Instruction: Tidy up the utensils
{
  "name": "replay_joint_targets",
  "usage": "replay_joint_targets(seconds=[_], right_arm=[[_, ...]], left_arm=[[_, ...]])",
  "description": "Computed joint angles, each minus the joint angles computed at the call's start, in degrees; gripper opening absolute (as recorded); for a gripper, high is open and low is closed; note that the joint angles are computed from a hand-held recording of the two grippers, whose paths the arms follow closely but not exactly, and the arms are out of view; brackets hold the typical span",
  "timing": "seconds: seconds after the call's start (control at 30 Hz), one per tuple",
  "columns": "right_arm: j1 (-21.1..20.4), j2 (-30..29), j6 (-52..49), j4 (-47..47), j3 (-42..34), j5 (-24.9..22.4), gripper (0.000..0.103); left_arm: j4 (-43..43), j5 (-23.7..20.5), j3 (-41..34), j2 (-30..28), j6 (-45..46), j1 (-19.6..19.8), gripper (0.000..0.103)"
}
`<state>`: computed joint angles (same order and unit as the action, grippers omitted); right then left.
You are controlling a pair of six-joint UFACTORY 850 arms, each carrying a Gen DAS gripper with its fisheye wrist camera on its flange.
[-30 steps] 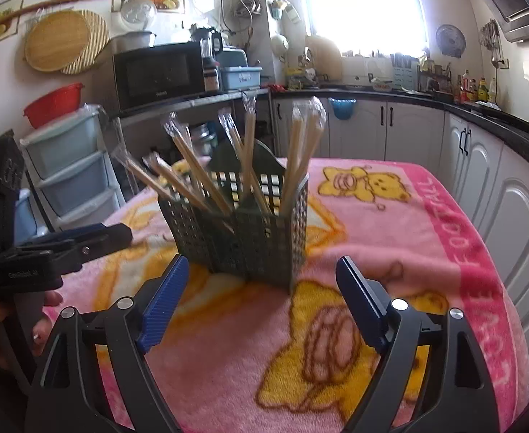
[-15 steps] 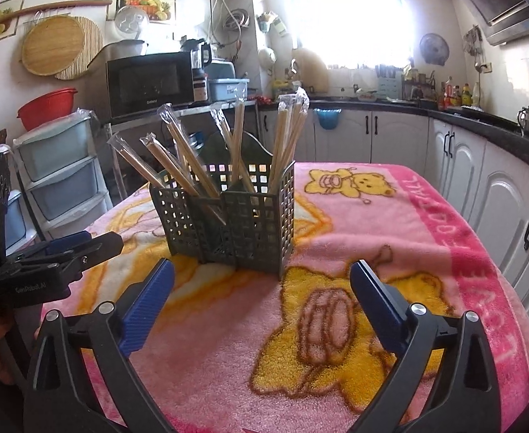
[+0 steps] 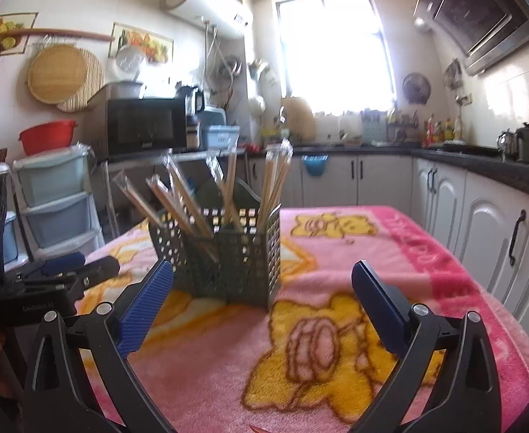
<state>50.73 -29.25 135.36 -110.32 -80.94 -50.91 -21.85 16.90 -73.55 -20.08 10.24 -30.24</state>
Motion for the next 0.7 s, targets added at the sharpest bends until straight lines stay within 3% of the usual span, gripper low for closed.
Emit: replay_joint_targets(seconds=[0.33,0.7], right_arm=[[1.47,-0.3,3.95,-5.49,1.83,-8.01,0.097],[1.87,-0.92,3.51,-5.18,1.24,-8.88,0.097]], left_arm=[[0.16,5.97,2.08,0.72,0.45,-0.3,0.093],[-0.05,8.3,3.13,1.1,0.91,-0.45,0.093]])
